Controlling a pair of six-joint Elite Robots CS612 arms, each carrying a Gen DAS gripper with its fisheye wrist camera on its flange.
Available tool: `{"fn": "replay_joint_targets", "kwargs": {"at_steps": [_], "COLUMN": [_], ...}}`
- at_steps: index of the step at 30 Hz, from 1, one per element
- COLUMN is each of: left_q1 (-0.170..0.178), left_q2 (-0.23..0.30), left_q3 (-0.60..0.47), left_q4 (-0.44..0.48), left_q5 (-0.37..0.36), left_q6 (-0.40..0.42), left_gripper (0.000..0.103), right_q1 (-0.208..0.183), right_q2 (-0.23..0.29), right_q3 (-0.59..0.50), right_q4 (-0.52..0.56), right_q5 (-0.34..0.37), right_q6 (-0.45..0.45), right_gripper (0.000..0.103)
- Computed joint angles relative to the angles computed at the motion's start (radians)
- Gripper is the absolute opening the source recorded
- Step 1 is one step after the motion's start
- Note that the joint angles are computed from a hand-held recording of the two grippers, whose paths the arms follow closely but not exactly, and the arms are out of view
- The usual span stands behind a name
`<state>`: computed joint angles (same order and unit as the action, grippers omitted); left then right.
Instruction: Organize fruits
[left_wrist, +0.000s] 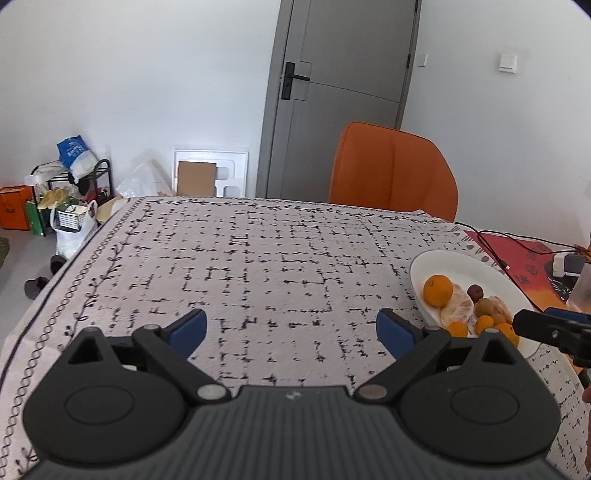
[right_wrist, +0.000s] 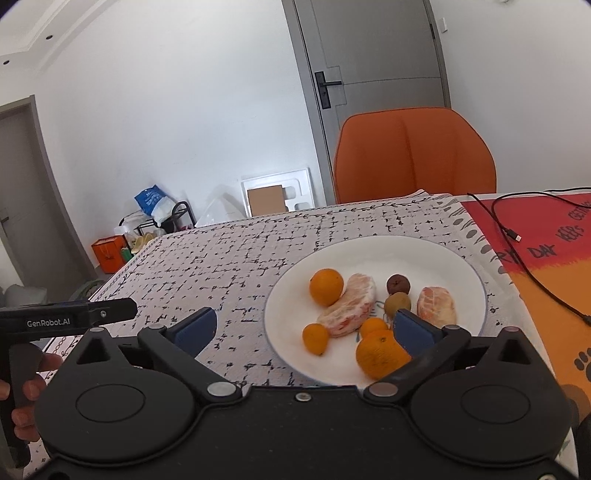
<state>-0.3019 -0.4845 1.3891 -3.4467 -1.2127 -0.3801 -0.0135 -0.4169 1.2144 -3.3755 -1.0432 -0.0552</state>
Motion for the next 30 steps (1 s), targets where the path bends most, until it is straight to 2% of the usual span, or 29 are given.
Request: {"fn": "replay_joint_targets", "kwargs": {"at_steps": [6,10,30], "left_q1": [-0.006,-0.015,-0.032], "left_q2": [-0.027,-0.041,-0.083], "left_q3": [0.044,0.073,0.184], "left_q4": [-0.003,-0.013,-0.054], "left_q5": [0.014,0.041,0.102], "left_q6": [0.001,0.013,-0.032], "left_gripper": [0.098,0.098,0.099], "right_q1": [0.001,0.0,-0.002], "right_q2": [-0.018,-0.033,-0.07], "right_q3": [0.034,0.064,0.15], "right_q4": [-0.015,-0.034,-0.063], "right_q5": [-0.009,0.001,0.011], "right_q6": [0.027,0.006,-0.041], "right_gripper": [0.103,0.103,0.103]}}
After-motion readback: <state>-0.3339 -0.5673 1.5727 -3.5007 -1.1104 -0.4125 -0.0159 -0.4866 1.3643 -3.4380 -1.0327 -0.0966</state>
